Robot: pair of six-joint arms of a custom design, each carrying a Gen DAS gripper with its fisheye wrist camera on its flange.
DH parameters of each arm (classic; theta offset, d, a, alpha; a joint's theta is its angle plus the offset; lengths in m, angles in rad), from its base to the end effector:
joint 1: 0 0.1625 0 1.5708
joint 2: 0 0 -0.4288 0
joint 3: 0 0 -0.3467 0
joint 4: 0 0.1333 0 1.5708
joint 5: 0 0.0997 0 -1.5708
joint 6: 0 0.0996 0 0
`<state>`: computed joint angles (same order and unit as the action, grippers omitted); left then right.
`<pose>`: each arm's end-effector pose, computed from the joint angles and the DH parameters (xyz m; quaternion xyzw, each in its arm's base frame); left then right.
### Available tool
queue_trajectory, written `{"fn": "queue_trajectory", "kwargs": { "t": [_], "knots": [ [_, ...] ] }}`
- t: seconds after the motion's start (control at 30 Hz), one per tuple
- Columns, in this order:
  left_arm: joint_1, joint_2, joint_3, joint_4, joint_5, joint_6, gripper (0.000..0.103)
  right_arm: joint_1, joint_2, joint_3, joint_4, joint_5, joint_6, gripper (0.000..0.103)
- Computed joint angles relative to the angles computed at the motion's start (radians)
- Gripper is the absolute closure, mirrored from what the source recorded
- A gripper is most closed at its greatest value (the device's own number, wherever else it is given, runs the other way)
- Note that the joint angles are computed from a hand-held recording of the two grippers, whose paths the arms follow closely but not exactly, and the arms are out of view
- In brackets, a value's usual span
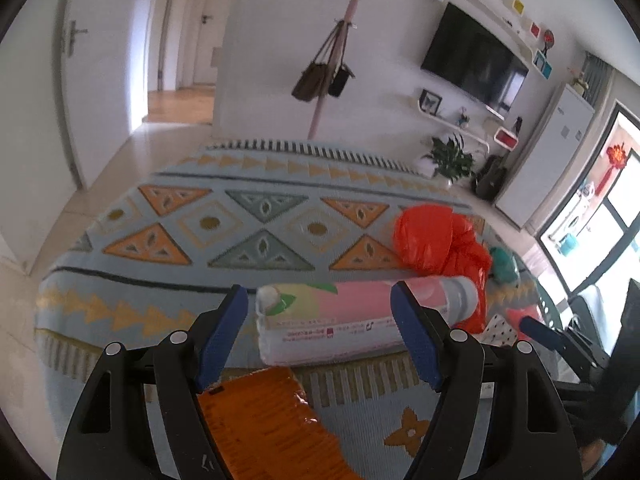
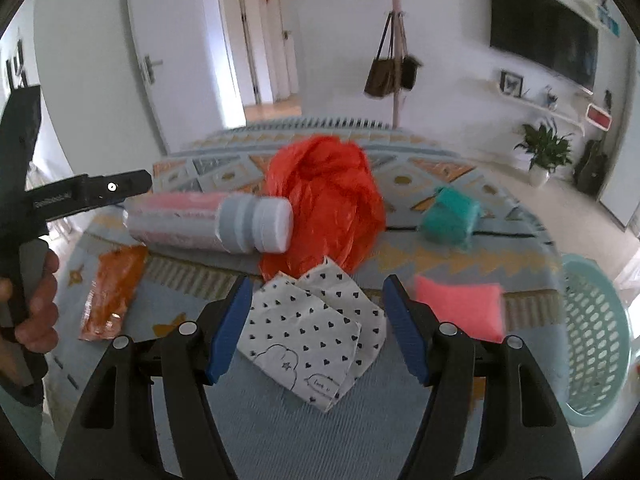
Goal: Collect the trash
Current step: 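Move both grippers back toward the items on the patterned table, then grasp the pink-white bottle with the left gripper while the right gripper grasps the pink packet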
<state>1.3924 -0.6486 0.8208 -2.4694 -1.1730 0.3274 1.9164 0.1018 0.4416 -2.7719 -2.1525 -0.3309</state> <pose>0.0239 -0.8363 0.3597 0.1613 0.9048 -0.3335 0.2101 0.3629 -0.7761 -0.0653 0.2135 -0.8860 0.3114 0.2691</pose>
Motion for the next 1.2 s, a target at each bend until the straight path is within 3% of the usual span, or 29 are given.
{"fn": "queue_trajectory", "kwargs": {
  "t": [0.2, 0.27, 0.33, 0.6, 0.73, 0.8, 0.87, 0.93, 1.0, 1.2],
  "knots": [
    [-0.001, 0.02, -0.02, 0.034, 0.027, 0.012, 0.036, -0.022, -0.013, -0.022, 0.183, 0.082, 0.041, 0.039],
    [-0.001, 0.009, -0.011, 0.055, 0.014, 0.008, 0.044, -0.015, -0.021, 0.008, 0.173, 0.057, 0.02, 0.05],
    [-0.005, -0.004, 0.01, 0.063, 0.013, 0.013, 0.045, -0.01, -0.043, 0.067, 0.134, 0.045, -0.001, 0.07],
    [-0.025, -0.105, 0.172, 0.142, -0.056, 0.021, 0.045, -0.014, -0.181, 0.36, -0.021, 0.077, 0.042, 0.098],
    [-0.036, -0.145, 0.224, 0.221, -0.099, 0.053, 0.045, -0.011, -0.22, 0.445, -0.073, 0.078, 0.055, 0.098],
    [-0.053, -0.169, 0.278, 0.161, -0.071, 0.108, 0.044, -0.01, -0.235, 0.477, -0.095, 0.082, 0.059, 0.098],
    [-0.064, -0.174, 0.295, 0.115, -0.066, 0.165, 0.035, -0.01, -0.244, 0.494, -0.108, 0.093, 0.066, 0.098],
    [-0.07, -0.156, 0.262, 0.13, -0.077, 0.216, 0.027, -0.009, -0.247, 0.504, -0.129, 0.099, 0.062, 0.098],
    [-0.077, -0.118, 0.21, 0.156, -0.076, 0.26, 0.026, -0.006, -0.243, 0.502, -0.154, 0.082, 0.065, 0.098],
    [-0.098, 0.034, 0.012, 0.317, 0.033, 0.319, 0.026, -0.014, -0.282, 0.555, -0.255, 0.068, 0.083, 0.094]
  ]
}}
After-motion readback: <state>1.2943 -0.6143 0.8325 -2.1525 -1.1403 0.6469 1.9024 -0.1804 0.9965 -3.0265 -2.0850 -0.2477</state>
